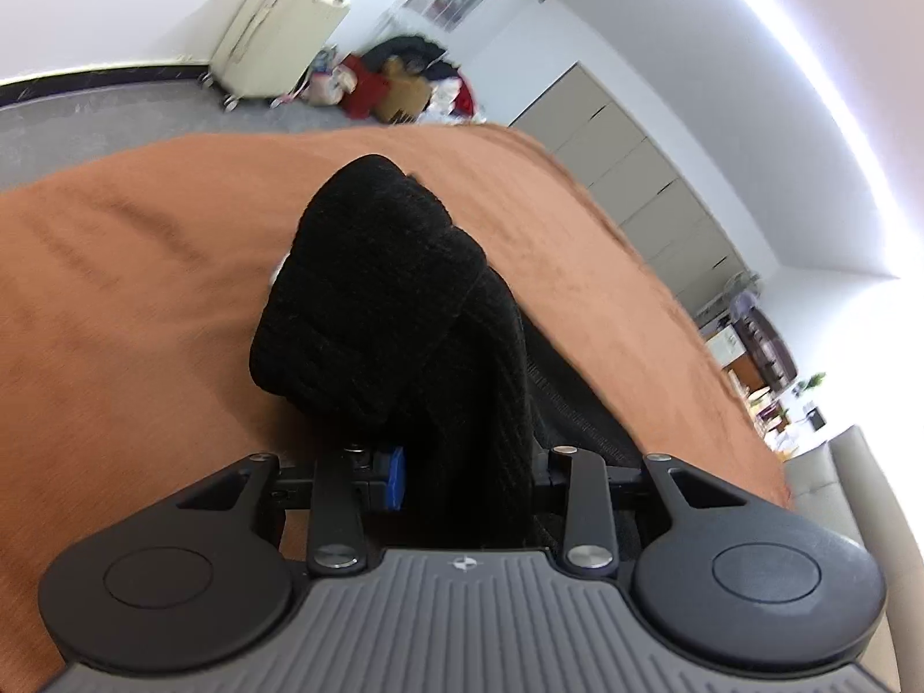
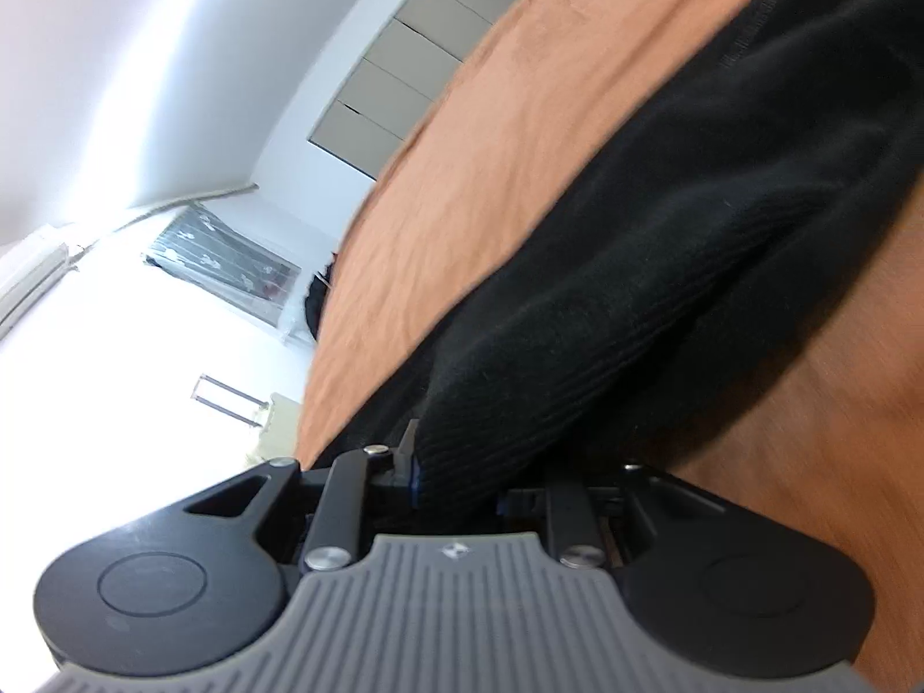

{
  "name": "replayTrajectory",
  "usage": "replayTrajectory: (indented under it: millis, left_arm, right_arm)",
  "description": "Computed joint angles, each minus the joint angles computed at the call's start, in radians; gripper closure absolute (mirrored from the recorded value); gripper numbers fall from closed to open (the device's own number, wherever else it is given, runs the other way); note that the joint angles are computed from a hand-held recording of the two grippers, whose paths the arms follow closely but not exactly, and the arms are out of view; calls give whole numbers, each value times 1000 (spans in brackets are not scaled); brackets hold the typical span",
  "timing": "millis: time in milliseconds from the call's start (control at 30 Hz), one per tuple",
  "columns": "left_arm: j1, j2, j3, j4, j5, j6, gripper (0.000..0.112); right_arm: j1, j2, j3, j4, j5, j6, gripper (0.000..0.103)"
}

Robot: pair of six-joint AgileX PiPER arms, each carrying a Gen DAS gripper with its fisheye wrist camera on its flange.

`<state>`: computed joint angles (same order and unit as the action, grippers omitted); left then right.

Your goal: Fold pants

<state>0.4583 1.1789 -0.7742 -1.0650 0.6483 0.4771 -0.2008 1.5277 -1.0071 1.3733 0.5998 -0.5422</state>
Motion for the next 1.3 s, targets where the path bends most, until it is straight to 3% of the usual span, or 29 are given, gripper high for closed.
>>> replayTrajectory:
  millis: [67, 267, 400, 433, 500, 567, 633, 700, 767, 833, 900, 1000, 1100, 1200, 1300]
  left_arm:
    - [48, -21, 32, 3, 47, 8, 73]
    - [87, -82, 69, 40, 87, -5, 73]
    - [88, -11, 60, 32, 63, 27, 73]
    - [85, 14, 58, 23, 54, 41, 71]
    - [63, 17, 55, 41, 26, 32, 62]
    - [10, -8, 34, 172, -5, -53, 53]
    - [-10, -25, -4, 299, 30, -136, 52]
    - [0, -59, -34, 402, 97, -189, 53]
    - [31, -109, -52, 478, 172, -203, 53]
    - [111, -165, -59, 426, 257, -130, 57]
    - [107, -209, -72, 429, 259, -141, 57]
    - [33, -210, -103, 410, 218, -162, 57]
    - [-128, -157, -142, 459, 96, -264, 57]
    - [-303, -66, -197, 574, -27, -387, 47]
    - [-446, 30, -241, 735, -113, -557, 46]
  right_arm:
    - [-11, -33, 44, -53, 16, 46, 86]
    - [-43, -110, 163, -43, 32, 39, 87]
    - [-21, -91, 168, -13, 10, -8, 86]
    - [-47, -72, 174, -16, 44, -30, 85]
    - [-48, -35, 162, -14, 63, -11, 69]
    - [-80, 4, 162, 57, 131, -69, 58]
    - [-108, -3, 139, 16, 193, -43, 39]
    - [-146, -24, 101, -69, 274, 35, 14]
    - [-209, -53, 49, -191, 365, 115, 6]
    - [-298, -40, -37, -294, 483, 162, 6]
    - [-426, -52, -73, -334, 550, 118, 6]
    - [-603, -55, -124, -360, 414, 62, 5]
    - [-709, 77, -272, -388, 306, 131, 5]
    - [-754, 212, -405, -410, 252, 216, 5]
    - [-739, 311, -479, -418, 212, 255, 5]
